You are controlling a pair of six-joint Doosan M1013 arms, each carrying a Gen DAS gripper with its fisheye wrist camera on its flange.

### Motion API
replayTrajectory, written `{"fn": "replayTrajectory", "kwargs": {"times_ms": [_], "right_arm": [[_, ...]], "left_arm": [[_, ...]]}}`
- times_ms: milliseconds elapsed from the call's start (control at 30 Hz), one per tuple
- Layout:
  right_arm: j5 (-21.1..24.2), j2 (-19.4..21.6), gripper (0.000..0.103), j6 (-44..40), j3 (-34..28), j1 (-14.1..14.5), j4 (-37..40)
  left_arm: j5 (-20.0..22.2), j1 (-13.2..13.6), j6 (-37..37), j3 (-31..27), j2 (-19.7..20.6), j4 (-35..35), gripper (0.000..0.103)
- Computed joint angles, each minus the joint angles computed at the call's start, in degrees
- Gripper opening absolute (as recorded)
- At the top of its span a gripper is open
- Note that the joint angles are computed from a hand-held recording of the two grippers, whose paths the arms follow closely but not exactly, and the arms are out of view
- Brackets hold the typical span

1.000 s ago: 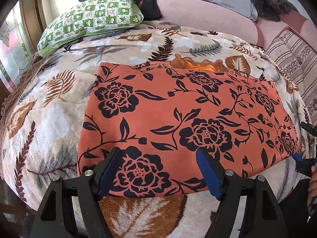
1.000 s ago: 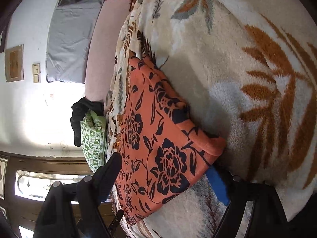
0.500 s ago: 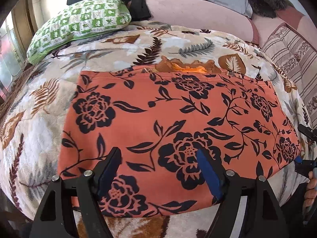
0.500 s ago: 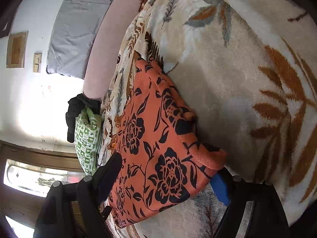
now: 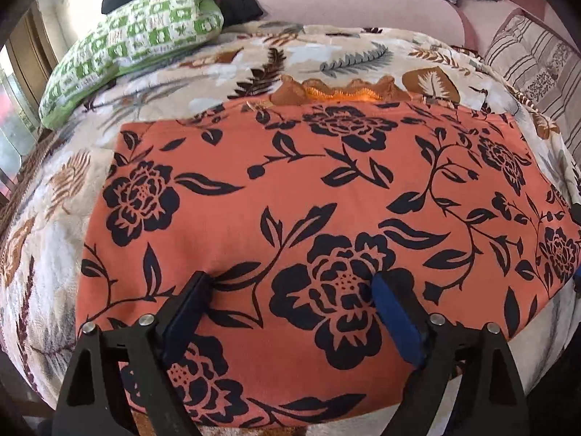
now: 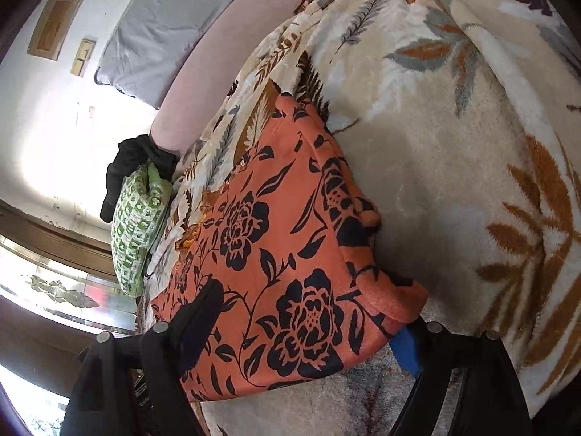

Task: Fold small clothes

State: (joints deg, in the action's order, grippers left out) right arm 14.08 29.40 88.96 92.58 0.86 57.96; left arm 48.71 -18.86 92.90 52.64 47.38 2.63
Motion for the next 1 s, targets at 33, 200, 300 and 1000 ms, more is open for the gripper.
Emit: {"fn": "replayTrajectory", "kwargs": {"times_ms": [33,200,300,1000], "right_arm": [[0.31,0.15,0.086,2.72,-0.24,0.02,-2.67],[1.34,0.36,0.086,12.3,-1.65,0.29,-13.1],[1.5,0.58,0.086,16.01,-2.52,0.5,-17.23],[2.35,1.64,0.084,9.76,-2.54,-0.62,-7.93]], "left_arm": [[1.53,0.0,-0.24,-0.84,0.22,-0.04,0.092],[0.07,0.67,0.71,-0.07,-1.19,-4.59,0.091],[2.45,0.39,1.14,-1.2,0.69,-3.77,0.092],[1.75,0.51,0.31,-0.12,0.32,-2.12,0.1]]}}
